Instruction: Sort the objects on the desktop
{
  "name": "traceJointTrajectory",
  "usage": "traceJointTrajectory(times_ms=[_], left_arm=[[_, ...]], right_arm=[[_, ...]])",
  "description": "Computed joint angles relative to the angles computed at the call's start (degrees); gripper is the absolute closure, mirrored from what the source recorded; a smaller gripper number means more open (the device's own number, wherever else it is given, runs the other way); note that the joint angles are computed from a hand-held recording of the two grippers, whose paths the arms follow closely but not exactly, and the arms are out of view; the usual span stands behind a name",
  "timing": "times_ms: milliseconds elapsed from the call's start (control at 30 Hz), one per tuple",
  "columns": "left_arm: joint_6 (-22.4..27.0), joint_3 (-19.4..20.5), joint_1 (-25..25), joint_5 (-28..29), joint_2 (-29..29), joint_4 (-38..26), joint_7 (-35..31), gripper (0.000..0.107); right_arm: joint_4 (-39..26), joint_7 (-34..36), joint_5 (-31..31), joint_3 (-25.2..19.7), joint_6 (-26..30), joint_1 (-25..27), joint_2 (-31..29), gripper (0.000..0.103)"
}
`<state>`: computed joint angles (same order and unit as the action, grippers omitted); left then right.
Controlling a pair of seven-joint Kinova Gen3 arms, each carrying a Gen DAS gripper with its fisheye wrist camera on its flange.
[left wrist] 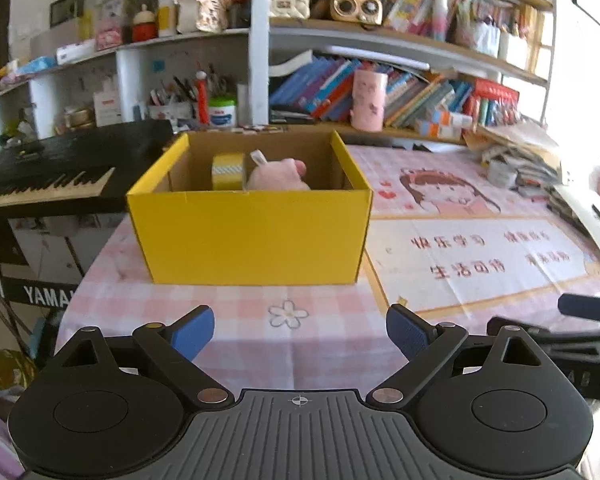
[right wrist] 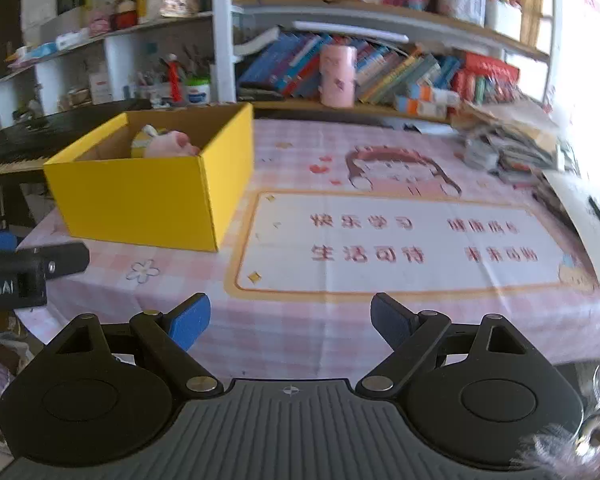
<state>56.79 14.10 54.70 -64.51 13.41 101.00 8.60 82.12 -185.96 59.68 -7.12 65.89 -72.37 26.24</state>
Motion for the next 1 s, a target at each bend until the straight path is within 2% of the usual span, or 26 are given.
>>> traceJointTrajectory(times_ms=[133,633,1000], left_arm=[[0.2,0.1,0.3,0.0,0.4,-0.5,-0.4,0.010],[1.6,-0.4,0.6,3.1,0.9,-2.3,-1.7,0.007],[2.5,-0.8,1.2,6.0,2.1,-4.6,-6.1,0.005]], right_arm=[[0.6,-1.5,-0.4,0.0,0.4,0.1,-0.4,0.016],[1.2,-0.4,-0.6,-0.4,-1.2,1.1,-0.8,0.016],[2.1,-0.1,-0.8,-0.6,-1.5,1.7,-1.4,0.005]])
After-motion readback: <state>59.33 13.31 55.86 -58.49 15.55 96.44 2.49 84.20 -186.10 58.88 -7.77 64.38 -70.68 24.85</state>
